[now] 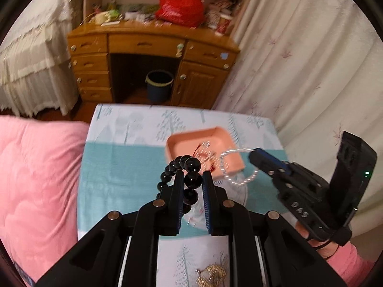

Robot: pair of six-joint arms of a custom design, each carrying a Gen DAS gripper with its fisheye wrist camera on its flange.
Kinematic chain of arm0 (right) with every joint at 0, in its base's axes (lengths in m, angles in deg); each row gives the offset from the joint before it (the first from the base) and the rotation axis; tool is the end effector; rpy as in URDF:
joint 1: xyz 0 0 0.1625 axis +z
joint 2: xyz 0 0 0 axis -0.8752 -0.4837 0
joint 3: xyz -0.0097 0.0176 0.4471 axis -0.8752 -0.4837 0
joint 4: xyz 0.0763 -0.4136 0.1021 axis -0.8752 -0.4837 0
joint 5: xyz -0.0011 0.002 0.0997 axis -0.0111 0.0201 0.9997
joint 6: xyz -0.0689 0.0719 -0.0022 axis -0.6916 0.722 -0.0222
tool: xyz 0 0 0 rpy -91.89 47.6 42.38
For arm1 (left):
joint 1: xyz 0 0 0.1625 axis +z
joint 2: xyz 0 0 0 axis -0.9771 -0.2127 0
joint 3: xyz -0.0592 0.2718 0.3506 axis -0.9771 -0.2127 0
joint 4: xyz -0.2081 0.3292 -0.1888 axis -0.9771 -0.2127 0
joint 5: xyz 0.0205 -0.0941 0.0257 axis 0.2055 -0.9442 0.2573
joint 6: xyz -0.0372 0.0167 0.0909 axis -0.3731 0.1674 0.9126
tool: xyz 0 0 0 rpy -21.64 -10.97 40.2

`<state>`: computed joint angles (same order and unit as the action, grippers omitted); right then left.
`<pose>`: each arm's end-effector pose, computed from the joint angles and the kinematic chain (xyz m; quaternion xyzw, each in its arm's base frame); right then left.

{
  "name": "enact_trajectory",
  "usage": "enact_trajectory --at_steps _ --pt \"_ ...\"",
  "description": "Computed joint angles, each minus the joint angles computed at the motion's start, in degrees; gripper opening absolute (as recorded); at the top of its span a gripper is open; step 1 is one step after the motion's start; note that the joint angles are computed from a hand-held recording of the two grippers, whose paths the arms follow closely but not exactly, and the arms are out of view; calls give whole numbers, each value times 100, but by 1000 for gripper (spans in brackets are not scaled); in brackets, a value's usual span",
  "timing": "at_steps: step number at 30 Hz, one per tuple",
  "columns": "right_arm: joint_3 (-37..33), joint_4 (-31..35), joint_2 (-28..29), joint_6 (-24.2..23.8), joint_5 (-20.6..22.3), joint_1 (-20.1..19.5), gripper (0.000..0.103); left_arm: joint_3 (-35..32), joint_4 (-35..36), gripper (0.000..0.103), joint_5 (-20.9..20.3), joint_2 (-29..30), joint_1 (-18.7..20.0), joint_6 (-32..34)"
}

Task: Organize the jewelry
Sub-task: 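Place the black bracelet in the tray with the left tool while the right places the pearls, then move the left tool over the gold hair comb while the right tool grasps the pink watch strap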

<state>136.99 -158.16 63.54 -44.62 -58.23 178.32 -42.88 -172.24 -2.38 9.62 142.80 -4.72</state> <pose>0.4552 -0.7422 0.1303 0.0399 -0.8657 0.4407 0.2341 -0.2144 -0.8463 0.4290 0.3523 0.9200 -0.0992 0.1404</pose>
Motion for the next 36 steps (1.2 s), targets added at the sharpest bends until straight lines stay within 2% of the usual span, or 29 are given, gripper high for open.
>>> enact_trajectory --at_steps 4,9,12,13,14,15,16,20,23,27,29,31,36 --pt "-151 -22 10 -32 30 -113 8 -402 -1 13 -176 350 -69 1" --pt "-41 -9 -124 237 120 -280 8 -977 122 13 -355 851 -122 -34" --pt "105 50 -228 426 170 -372 8 -1315 337 13 -223 1166 -151 -103" --pt "193 170 -296 570 247 -419 10 -1275 300 19 -17 1200 -181 -156" --pt "221 473 -370 778 333 -469 20 -1258 294 26 301 1261 -231 -265" --pt "227 865 -430 1066 346 -514 29 -1314 369 42 453 1326 -259 -338" --pt "255 1017 -471 1213 308 -530 42 -1305 391 52 519 1330 -262 -356" --pt "512 810 -608 1176 157 -501 43 -1007 252 56 716 1176 -305 -333" --pt "680 831 -743 1283 99 -466 44 -872 282 64 799 1048 -304 -438" --pt "948 740 -915 1346 62 -389 49 -239 11 68 919 602 -307 -596" --pt "1104 758 -1027 1459 49 -358 56 183 -137 69 1060 309 -328 -745" --pt "1260 864 -1155 1668 100 -320 58 515 -183 70 1077 49 -337 -905" --pt "1666 1170 -1482 2254 246 -249 71 1474 -456 77 1299 -631 -371 -1126"
